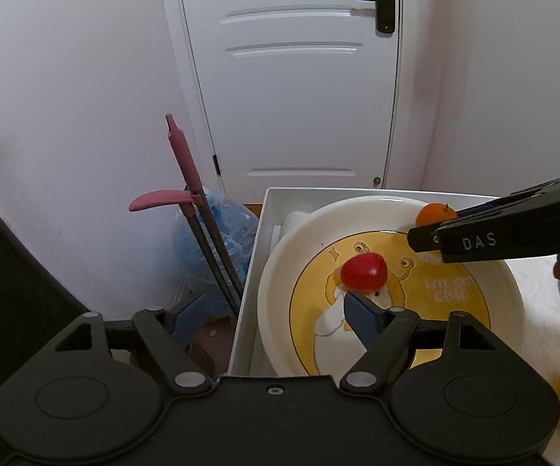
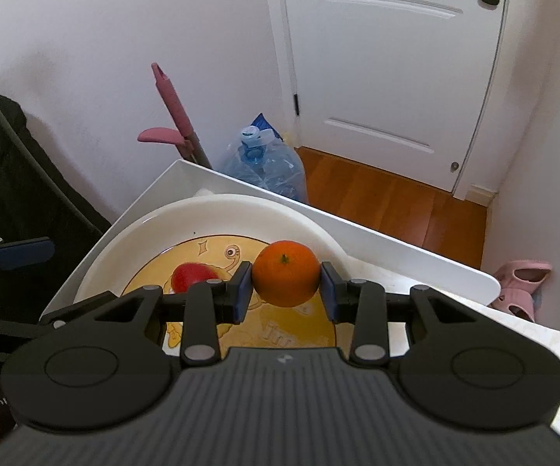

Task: Organize fruits
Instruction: 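Open the left tool to drop the tomato while the right tool releases the tangerine into the bowl, then move both open tools away from the bowl back over the fruit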

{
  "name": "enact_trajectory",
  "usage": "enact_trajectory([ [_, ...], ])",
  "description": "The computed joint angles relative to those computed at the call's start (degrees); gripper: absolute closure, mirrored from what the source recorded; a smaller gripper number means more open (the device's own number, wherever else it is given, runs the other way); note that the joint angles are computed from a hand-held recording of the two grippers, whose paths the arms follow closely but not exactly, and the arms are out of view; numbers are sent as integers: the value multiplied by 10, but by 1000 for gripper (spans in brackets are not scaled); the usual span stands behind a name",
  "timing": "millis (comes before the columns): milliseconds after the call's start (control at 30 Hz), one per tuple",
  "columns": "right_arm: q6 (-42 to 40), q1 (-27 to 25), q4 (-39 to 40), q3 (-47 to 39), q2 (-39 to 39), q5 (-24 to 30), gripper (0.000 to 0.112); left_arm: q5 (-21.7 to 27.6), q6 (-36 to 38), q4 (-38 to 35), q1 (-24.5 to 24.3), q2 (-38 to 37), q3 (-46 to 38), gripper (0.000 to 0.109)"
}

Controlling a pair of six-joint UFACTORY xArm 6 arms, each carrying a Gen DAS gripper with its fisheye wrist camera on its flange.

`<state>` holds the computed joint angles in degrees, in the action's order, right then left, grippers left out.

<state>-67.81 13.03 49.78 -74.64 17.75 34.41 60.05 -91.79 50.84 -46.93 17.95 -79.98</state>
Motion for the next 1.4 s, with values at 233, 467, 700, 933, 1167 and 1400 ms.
enact_trajectory([
  [233, -25, -8, 53, 21, -28, -8, 9, -8, -8, 2, -4, -4, 8, 23],
  [467, -8, -16, 45, 44, -57, -8, 9, -5, -20, 5, -11, -12, 9, 15],
  [700, 5, -24, 40, 66, -92, -10, 9, 22, -24, 9, -21, -17, -1, 7],
  [933, 7, -35, 51, 109, -147, -19, 9, 42, -28, 26, -40, -29, -3, 7],
  [1167, 12, -72, 49, 152, -210, -11, 9, 48, -22, 38, -60, -39, -9, 7],
  [1400, -39, -154, 59, 181, -261, 36, 9, 87, -33, 45, -100, -27, -47, 7],
])
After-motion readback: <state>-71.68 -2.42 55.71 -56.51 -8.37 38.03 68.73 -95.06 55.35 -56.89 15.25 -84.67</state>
